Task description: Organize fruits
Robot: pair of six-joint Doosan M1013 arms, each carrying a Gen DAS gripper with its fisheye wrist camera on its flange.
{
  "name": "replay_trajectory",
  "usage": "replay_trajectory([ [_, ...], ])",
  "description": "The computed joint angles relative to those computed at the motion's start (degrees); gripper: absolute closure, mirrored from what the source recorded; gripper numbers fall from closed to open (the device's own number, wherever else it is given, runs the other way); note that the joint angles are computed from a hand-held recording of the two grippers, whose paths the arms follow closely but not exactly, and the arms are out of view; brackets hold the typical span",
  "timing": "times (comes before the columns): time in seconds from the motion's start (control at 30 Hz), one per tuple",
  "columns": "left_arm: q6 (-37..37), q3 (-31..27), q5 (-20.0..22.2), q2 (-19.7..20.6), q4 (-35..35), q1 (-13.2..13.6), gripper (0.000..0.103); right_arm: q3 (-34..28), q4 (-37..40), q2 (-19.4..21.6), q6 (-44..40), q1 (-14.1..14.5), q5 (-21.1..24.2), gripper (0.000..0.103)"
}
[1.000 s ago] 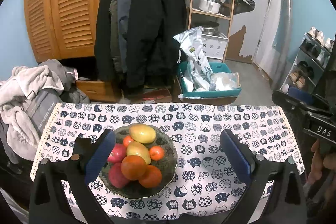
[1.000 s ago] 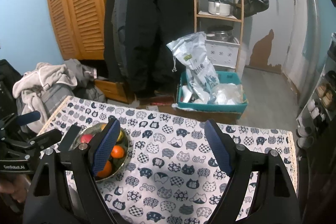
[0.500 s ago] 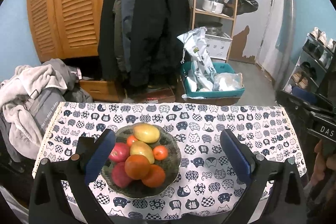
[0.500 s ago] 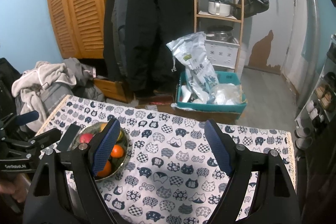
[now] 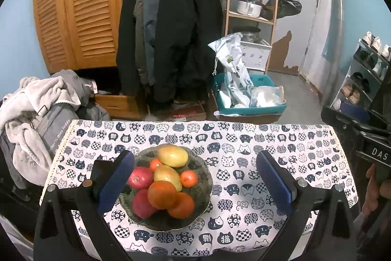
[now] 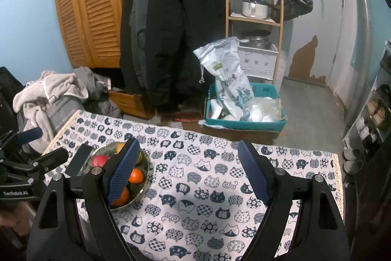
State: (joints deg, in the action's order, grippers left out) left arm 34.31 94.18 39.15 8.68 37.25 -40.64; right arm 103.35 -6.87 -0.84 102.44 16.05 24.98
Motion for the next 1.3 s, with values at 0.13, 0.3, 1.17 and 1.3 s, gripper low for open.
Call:
replay_trajectory([
  [0.13, -0.35, -0.07, 0.35, -0.04, 0.59, -0.08, 0.002, 0.01, 0.06, -0.02, -0.13, -0.01, 0.02, 0.022],
  [0.3, -1.40, -0.27, 1.11, 0.05, 2.45, -0.48, 0.002, -0.03, -0.09, 0.00, 0.08, 0.03, 0.06, 0.022],
  [1.17, -1.87, -1.02, 3.22, 0.43, 2.02, -0.74, 0.001, -0.05, -0.08, -0.03, -0.11, 0.04, 0.26, 0.022],
  [1.3, -2.08, -1.00, 3.15, 0.43, 2.19, -0.77, 0.001, -0.03, -0.25, -0.03, 0.08, 0.07, 0.19, 0.022],
])
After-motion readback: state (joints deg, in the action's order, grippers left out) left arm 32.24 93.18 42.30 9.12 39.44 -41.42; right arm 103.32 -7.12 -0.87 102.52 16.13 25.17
